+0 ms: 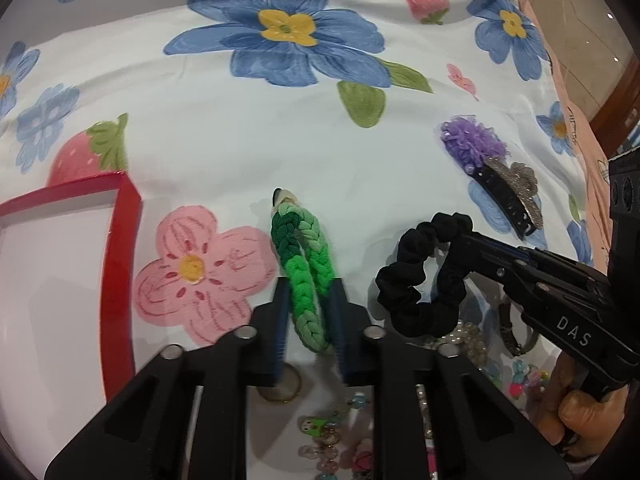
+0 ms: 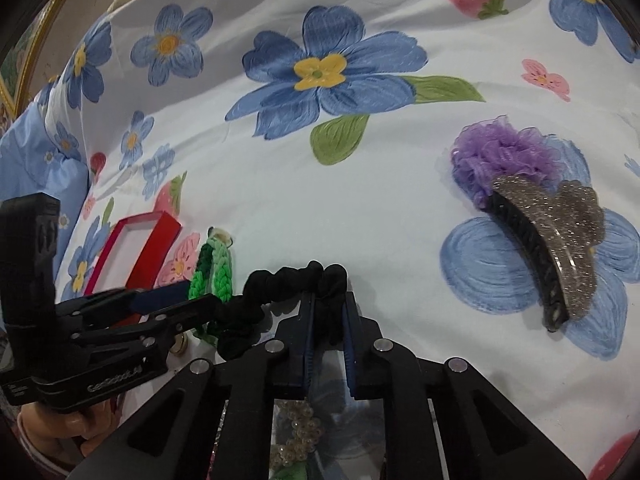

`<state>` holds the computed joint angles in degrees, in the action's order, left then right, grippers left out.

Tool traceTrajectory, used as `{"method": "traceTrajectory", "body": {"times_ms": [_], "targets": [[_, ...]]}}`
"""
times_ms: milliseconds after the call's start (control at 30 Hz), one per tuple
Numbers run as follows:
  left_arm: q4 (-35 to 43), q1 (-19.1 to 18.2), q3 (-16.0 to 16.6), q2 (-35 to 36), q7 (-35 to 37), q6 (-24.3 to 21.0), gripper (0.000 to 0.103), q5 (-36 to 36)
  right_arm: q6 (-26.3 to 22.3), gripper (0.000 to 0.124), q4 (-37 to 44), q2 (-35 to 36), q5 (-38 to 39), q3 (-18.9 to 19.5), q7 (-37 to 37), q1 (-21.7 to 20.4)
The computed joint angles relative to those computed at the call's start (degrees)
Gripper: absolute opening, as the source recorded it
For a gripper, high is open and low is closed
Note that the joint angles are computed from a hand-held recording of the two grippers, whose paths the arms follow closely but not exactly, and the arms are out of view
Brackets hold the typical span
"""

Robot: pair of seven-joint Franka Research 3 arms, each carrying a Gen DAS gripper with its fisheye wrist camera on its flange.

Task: Organize jewelry
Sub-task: 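Grasp the green braided bracelet with the left tool while the right tool grasps the black scrunchie, then carry both items into the red-rimmed tray and open both tools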

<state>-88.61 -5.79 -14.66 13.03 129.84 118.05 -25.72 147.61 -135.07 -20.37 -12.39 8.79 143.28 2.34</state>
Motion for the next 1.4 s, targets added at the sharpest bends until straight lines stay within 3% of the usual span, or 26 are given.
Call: {"method": "traceTrajectory", "body": {"times_ms": [300, 600, 1033, 1400], "targets": [[-2.1, 1.4, 0.6, -2.8, 3.0, 0.0, 0.008, -4.9, 0.4, 0.011, -1.7, -3.7, -1.6, 1.5, 2.9, -1.3], [-3.4, 3.8, 3.4, -6.5, 5.6, -2.1, 0.008, -10.9, 1.1, 0.011, -0.1, -4.2, -2.0, 3.3, 3.8, -1.3], [-0.1, 8.3, 6.4, -5.1, 4.9, -3.2, 0.008, -12.4, 4.6, 0.011, 9.1, 5.6, -2.5, 3.0, 2.7, 3.6], [7.5, 12.1, 5.6, 1.7, 0.8, -3.7, 0.008, -9.5, 7.6, 0.011, 20.3, 17.3, -2.2, -0.8, 0.4, 10.4]]}}
